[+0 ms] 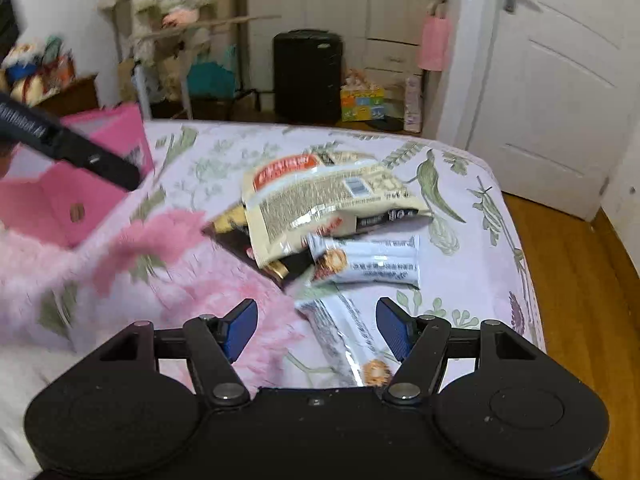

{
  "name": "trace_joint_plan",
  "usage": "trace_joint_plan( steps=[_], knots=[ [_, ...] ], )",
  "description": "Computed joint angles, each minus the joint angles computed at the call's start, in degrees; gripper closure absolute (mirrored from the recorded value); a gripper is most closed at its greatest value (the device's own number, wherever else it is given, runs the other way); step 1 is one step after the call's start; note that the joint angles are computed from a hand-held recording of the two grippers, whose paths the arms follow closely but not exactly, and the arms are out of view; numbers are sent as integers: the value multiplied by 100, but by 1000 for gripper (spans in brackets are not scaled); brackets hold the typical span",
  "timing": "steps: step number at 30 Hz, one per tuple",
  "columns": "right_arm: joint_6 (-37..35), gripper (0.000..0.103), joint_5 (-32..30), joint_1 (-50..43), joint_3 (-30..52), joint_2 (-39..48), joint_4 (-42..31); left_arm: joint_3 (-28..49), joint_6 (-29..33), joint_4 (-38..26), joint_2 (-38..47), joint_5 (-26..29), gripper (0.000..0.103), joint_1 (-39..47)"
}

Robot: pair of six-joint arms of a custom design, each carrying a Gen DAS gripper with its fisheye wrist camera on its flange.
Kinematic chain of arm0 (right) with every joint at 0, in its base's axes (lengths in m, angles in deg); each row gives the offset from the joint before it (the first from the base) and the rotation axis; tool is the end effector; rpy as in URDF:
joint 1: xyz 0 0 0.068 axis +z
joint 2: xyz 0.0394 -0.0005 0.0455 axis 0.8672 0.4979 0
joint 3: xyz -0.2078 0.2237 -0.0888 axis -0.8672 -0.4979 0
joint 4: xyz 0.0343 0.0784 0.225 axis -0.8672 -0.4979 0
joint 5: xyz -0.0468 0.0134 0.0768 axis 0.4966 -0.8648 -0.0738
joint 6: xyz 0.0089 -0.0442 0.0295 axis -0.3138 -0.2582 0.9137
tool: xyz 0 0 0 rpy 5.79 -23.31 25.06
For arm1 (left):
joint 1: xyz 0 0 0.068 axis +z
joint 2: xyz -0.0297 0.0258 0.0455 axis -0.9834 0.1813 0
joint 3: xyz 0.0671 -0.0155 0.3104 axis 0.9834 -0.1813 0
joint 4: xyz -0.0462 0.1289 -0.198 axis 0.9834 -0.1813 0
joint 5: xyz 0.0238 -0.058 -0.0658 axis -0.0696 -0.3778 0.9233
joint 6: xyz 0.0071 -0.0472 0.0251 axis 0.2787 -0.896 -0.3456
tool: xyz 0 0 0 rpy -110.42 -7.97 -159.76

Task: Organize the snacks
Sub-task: 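Grasp a white bar with the right gripper while the left grasps another white bar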

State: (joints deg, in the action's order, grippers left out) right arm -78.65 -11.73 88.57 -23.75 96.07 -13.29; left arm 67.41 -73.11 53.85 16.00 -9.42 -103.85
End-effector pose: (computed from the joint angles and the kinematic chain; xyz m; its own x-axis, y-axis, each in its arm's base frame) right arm 0.2300 0.1161 0.2710 -0.6909 -0.2071 -0.6927 -0.2423 0.9690 -0.0481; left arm 0.3581 -0.1728 0.2964 -0.7376 0.2980 -0.6059 0.5289 0.8128 -0.2441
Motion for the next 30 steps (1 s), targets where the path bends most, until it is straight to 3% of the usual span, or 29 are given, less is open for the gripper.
trace_joint_plan(
  steps=[5, 9, 10, 12, 14, 17, 20, 25, 26, 29, 30],
  knots=[
    [-1057, 42, -209, -288, -179, 372, 339, 543, 469, 371, 921, -28, 41, -541],
    [-954, 54, -319, -615, -171, 592, 403, 1056, 609, 662, 1454, -165, 41, -879],
    [-820, 64, -335, -683, -151, 607, 345, 1144, 643, 738, 1542, -106, 41, -922],
    [-342, 66, -344, -856, -147, 568, 289, 1324, 453, 923, 1725, 189, 41, -964],
    [257, 68, -457, -1055, -180, 523, 256, 1858, 419, 574, 2039, 253, 41, -1033],
    [1378, 68, -607, -1369, -292, 453, 251, 2449, 685, 202, 2424, -12, 41, -1218],
    [2012, 68, -715, -1522, -548, 273, 463, 3008, 978, -263, 2814, -445, 41, -1410],
    [2191, 68, -698, -1467, -711, 132, 483, 2983, 1282, -238, 2957, -1138, 41, -1628],
    [2098, 68, -692, -1428, -732, 120, 487, 2907, 1253, -158, 2932, -1158, 44, -1642],
    [1934, 69, -564, -1301, -713, 94, 429, 2921, 1086, -246, 2906, -1148, 74, -1654],
    [1919, 70, -540, -1280, -691, 47, 358, 2953, 982, -331, 2889, -1126, 76, -1645]
  ],
)
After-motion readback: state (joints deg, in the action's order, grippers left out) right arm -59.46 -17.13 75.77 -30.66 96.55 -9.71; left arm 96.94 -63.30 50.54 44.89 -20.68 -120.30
